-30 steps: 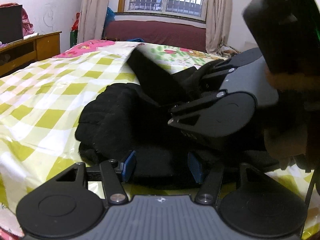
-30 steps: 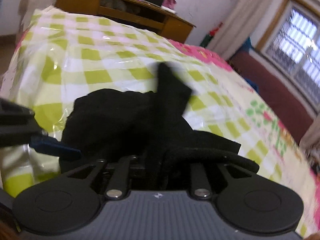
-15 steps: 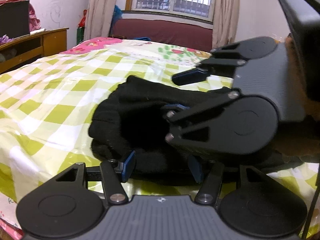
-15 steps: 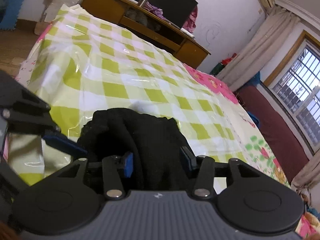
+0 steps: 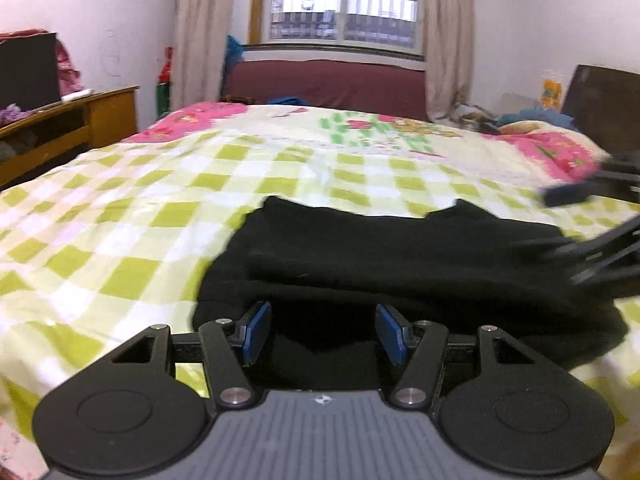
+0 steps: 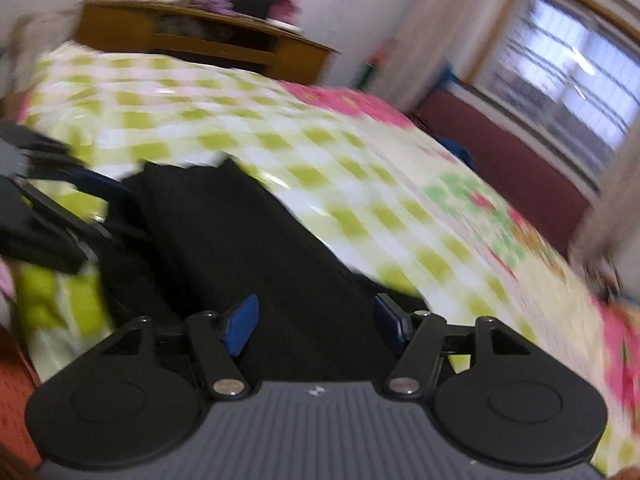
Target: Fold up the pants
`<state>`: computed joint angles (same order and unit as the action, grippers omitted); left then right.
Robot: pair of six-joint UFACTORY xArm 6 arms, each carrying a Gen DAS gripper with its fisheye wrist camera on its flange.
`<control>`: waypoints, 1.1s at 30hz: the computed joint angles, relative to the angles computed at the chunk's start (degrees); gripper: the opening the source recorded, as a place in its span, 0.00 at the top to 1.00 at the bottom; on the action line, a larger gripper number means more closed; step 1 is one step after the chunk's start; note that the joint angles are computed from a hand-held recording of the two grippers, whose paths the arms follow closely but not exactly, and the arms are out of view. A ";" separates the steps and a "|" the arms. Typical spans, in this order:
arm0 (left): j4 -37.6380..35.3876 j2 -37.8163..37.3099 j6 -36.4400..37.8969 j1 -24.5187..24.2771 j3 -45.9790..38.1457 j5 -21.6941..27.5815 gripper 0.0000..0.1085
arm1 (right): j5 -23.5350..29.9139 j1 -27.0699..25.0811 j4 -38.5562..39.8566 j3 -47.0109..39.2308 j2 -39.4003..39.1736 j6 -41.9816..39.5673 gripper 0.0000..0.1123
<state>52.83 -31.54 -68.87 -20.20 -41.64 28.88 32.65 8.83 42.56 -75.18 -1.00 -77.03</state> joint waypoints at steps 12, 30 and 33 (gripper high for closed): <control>10.99 1.52 -9.11 -5.25 -6.44 16.63 0.34 | 23.84 -18.18 1.55 -24.44 21.32 39.60 0.41; -8.12 25.53 20.23 -5.81 -23.95 0.97 0.34 | 63.67 -27.92 25.70 -63.62 52.54 50.71 0.44; -9.93 26.02 23.58 -6.23 -24.44 1.35 0.34 | 64.76 -29.42 30.10 -60.46 50.82 48.34 0.47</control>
